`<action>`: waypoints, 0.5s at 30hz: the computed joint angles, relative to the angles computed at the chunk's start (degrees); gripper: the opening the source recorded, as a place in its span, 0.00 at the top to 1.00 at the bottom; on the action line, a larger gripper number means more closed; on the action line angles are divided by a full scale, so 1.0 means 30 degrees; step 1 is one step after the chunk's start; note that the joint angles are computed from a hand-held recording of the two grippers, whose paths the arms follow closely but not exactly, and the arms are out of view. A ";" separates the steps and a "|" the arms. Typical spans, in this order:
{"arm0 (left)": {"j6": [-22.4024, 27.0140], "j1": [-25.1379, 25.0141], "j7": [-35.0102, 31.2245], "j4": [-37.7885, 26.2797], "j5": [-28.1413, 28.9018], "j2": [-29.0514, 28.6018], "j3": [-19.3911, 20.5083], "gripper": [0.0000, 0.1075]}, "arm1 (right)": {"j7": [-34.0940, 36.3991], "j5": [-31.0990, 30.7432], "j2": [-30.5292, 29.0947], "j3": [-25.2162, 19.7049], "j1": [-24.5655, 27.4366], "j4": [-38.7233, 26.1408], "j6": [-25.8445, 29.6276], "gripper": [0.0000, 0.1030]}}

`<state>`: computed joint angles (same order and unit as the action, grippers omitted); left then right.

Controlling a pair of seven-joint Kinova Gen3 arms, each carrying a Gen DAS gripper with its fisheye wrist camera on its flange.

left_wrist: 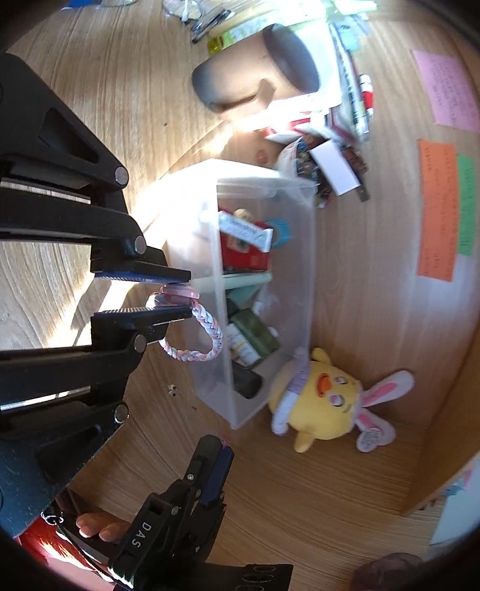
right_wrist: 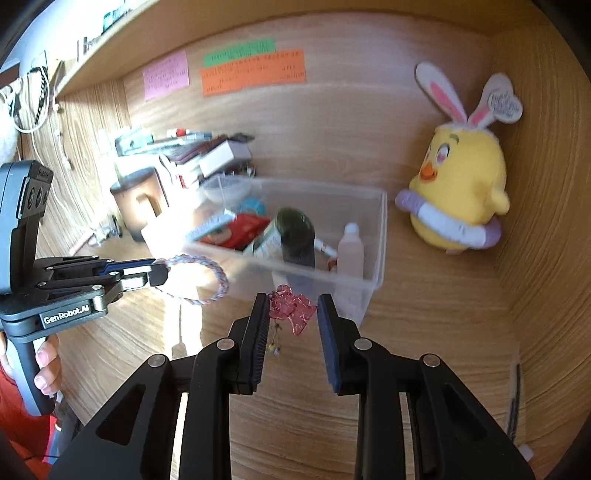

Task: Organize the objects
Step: 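Carry the pink bracelet and pink clip into the clear box and release both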

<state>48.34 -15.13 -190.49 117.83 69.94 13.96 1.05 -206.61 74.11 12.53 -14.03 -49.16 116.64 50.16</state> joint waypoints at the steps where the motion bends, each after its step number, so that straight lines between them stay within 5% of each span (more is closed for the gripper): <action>1: 0.0100 -0.0084 -0.0139 0.0006 0.0199 -0.0054 -0.0005 0.90 | 0.0002 0.0108 -0.0106 0.0003 -0.0057 -0.0030 0.0184 0.77; 15: 0.0252 0.0136 0.0193 -0.1011 0.1652 -0.0287 -0.0169 0.90 | 0.0119 0.1529 -0.0639 0.0042 0.0896 -0.0875 0.1361 0.77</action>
